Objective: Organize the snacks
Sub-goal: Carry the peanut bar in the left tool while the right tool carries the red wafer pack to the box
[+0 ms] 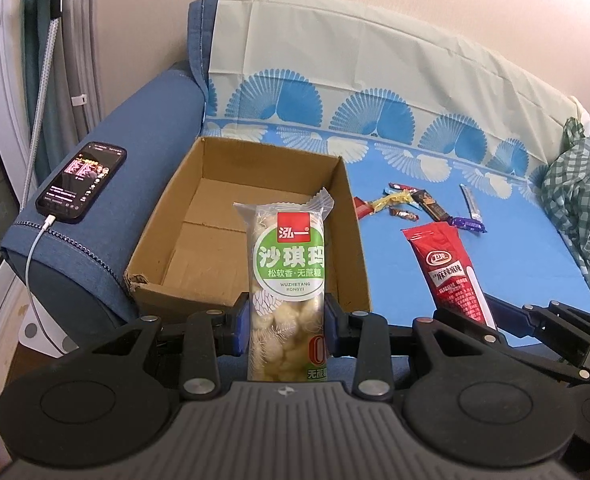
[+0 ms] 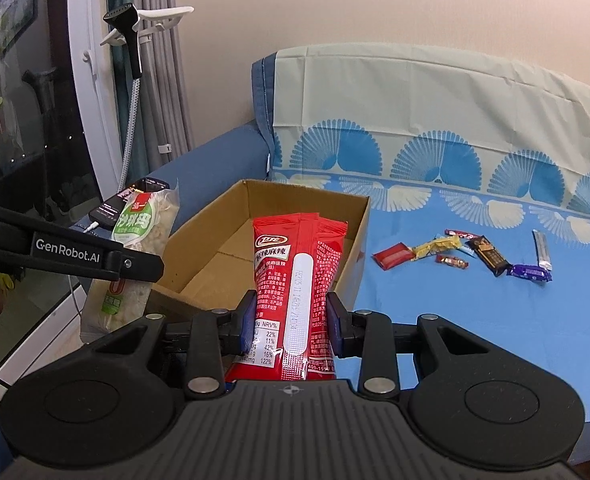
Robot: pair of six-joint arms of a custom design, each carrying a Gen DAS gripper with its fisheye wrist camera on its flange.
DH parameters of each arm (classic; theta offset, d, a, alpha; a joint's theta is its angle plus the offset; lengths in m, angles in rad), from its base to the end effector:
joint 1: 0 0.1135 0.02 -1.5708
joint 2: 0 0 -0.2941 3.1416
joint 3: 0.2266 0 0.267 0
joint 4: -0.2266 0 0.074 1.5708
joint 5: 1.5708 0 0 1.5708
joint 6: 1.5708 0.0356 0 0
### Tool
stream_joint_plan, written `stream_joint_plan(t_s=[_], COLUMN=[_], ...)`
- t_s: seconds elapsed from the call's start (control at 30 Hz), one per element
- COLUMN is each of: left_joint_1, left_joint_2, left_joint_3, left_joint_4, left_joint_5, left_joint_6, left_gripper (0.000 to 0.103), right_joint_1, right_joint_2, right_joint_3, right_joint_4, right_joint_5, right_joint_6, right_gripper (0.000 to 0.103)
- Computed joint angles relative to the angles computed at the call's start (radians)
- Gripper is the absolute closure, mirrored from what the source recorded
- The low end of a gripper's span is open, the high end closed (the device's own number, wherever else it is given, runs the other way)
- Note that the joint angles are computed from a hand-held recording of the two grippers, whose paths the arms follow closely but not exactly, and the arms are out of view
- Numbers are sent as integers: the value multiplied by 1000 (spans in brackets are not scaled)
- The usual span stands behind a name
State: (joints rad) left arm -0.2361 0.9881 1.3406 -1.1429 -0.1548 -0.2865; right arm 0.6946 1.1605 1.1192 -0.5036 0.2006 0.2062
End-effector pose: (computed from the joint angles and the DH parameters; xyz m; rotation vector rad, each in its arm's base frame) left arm 0.1553 -0.0317 0.4276 -0.1341 2.3466 -0.0736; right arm 0.2029 0.1598 0.3759 -0.3955 2.0835 0.3273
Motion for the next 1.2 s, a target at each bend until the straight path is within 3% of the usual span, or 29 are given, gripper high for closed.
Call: stream_joint_plan(t_s=[0.23,0.53,0.87,1.2], left_joint_1=[52,215,307,336], left_joint_2=[61,190,373,591], left_joint_3=[15,92,204,299], left_joint_4=[6,35,92,137], left_joint_5=[-4,80,157,155], left_joint_6=[39,132,180,217], left_gripper=[63,63,63,63], right_joint_1=[-11,-38,-72,-130], right_joint_2=[50,163,373,598], right_joint_3=[31,123,291,479], right_joint_4=[-8,0,21,9], right_joint_5=[-9,-33,-89,-160], right_joint_6=[-11,-26,-59,-74], right_gripper=[66,66,66,66])
